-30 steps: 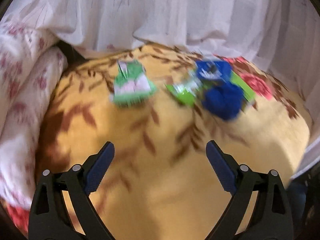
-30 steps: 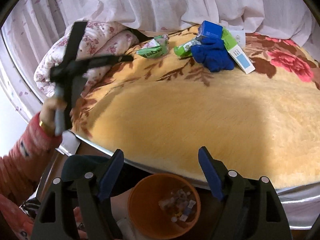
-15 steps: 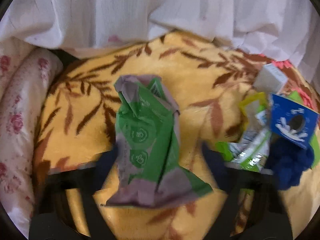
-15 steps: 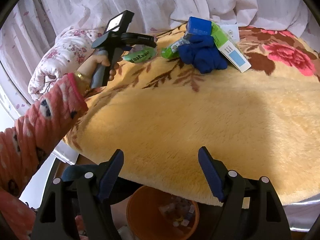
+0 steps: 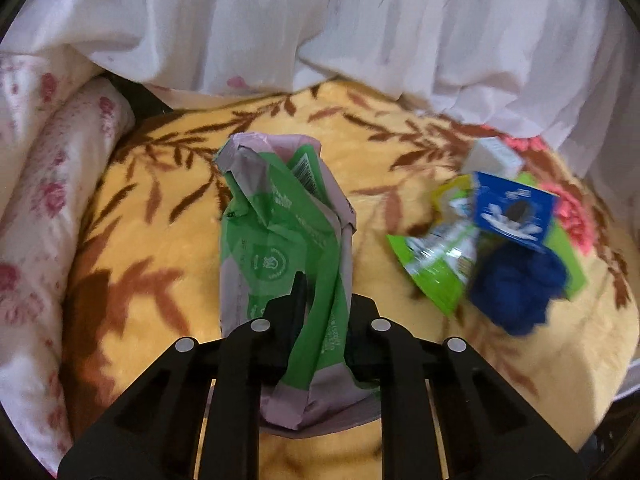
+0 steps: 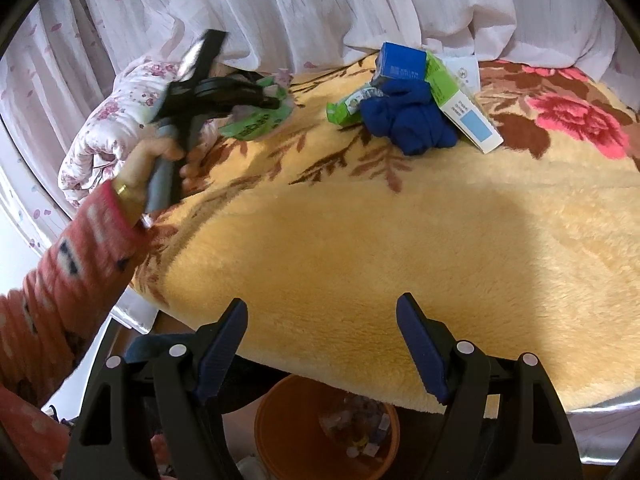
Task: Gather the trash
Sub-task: 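Move both tools back to the bed and grasp the green snack wrapper with the left tool, then grasp the blue-white box with the right tool while the left tool holds the wrapper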
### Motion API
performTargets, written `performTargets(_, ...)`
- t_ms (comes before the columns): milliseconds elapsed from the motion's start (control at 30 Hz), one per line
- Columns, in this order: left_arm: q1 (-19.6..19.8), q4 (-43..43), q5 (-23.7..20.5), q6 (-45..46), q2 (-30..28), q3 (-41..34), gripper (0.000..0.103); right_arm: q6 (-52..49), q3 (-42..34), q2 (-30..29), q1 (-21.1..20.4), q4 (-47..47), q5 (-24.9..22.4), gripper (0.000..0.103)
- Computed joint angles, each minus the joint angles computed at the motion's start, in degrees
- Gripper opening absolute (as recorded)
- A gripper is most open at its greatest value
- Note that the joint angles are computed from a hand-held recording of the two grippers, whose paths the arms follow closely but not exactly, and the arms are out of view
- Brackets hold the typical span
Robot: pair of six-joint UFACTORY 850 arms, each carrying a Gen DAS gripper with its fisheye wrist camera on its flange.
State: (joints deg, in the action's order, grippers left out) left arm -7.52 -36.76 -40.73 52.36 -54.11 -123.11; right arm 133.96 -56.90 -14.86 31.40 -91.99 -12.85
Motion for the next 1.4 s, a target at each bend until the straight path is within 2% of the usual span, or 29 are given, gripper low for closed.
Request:
performTargets(267, 4.8, -16.5, 1.2, 20.8, 15.4, 23.7, 0.015, -5.5, -1.9, -0.4, -0.2, 3.5, -3.6, 0.075)
performTargets(433, 8.0, -21.0, -1.3, 26.0, 19.8, 31.3, 0.015, -13.4, -5.5, -1.5, -2.0, 6.4, -6.9, 0.075)
performTargets(500, 9.0, -22.1, -2.3, 27.2, 20.9, 33.5, 0.015, -20.4, -9.0, -3.3, -3.2, 10.7, -9.3, 0.075)
performTargets(600, 10.1, -24.2, -2.3, 29.8, 22.6, 36.4, 0.015, -24.7, -13.7, -5.9, -6.0, 13.1, -8.7, 0.075)
performTargets(733, 11.2, -25.4, -4.5, 30.4, 23.1, 37.7, 0.015, -32.6, -21.5, -10.8, -9.3, 19.1, -9.8, 0.075)
performTargets(800, 11.5, -26.0, -4.6, 31.1, 23.4, 38.5, 0.015, -38.6, -27.2, -14.8, -10.4, 23.4, -13.6, 0.075)
performTargets(900, 11.9, -26.4, -5.0, 31.7, 23.5, 38.7, 0.015, -45.1, -33.6, -19.5, -11.3, 27.3, -17.2, 0.076)
performTargets(967, 11.9, -26.2, -5.3, 31.5, 23.2, 38.4, 0.015, -49.4, -37.9, -22.6, -11.9, 30.0, -18.8, 0.08)
performTargets(1200, 12.1, -25.8, -5.9, 30.8, 22.6, 37.7, 0.015, -61.5, -51.2, -32.0, -12.5, 37.6, -28.1, 0.08)
performTargets(1267, 12.1, -25.6, -6.1, 30.4, 22.4, 37.4, 0.015, -64.2, -53.8, -34.0, -12.5, 38.9, -30.5, 0.079)
performTargets(1333, 12.2, -25.4, -6.4, 30.1, 22.2, 37.3, 0.015, -65.9, -54.6, -34.7, -12.2, 39.1, -31.3, 0.07)
performTargets(1400, 12.2, -25.1, -6.6, 29.9, 22.2, 37.2, 0.015, -67.7, -55.3, -35.1, -12.0, 40.6, -31.9, 0.067)
